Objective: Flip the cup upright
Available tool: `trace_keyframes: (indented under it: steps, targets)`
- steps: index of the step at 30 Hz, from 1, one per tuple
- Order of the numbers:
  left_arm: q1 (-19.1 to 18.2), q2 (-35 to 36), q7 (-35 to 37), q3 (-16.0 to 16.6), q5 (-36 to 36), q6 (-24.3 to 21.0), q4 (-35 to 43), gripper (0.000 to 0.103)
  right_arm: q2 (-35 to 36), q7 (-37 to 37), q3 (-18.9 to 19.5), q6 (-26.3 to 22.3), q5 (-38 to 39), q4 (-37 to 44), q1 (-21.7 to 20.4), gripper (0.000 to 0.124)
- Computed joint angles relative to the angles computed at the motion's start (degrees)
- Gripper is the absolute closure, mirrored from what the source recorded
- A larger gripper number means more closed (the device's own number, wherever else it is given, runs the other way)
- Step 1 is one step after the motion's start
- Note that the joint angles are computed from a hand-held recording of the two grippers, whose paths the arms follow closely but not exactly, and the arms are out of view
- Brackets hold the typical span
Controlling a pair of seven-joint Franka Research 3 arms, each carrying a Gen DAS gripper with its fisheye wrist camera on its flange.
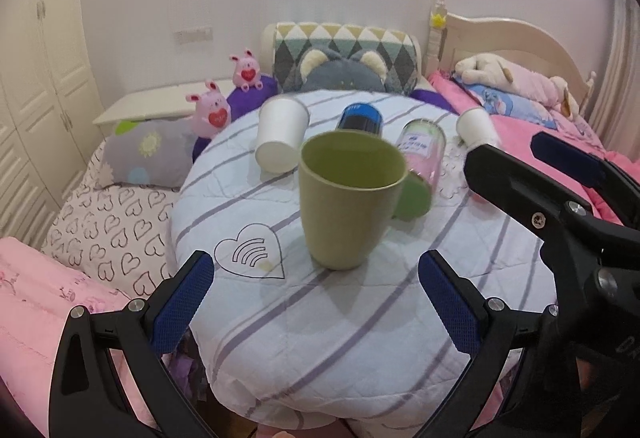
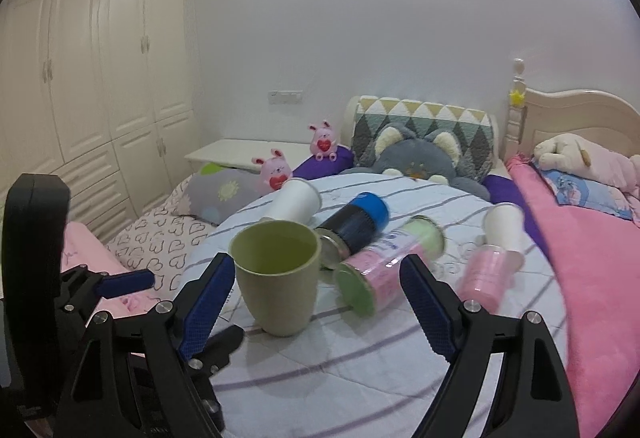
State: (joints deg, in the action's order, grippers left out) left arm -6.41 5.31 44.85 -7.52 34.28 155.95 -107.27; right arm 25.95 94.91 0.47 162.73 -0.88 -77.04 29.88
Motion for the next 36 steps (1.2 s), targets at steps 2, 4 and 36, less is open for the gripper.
trace_keyframes:
  steps: [2, 4, 36]
  targets:
    - [-0.81, -0.89, -2.87, -0.03, 2.98, -0.86, -0.15, 0.0, -1.51, 0.6, -0.55, 0.76, -0.3, -1.83, 0.05, 0.038]
    - [-1.24, -1.61, -4.96, -0.31, 4.92, -1.76, -0.23, 0.0, -3.32, 1.98, -1.59, 1.04, -1.48, -3.97, 0.48, 0.038]
    - [-3.88, -9.05, -24.21, -5.83, 24.44, -11.99, -1.18, 0.0, -22.41, 41.47, 0.25, 2.3, -38.96, -24.58, -7.65, 0.038]
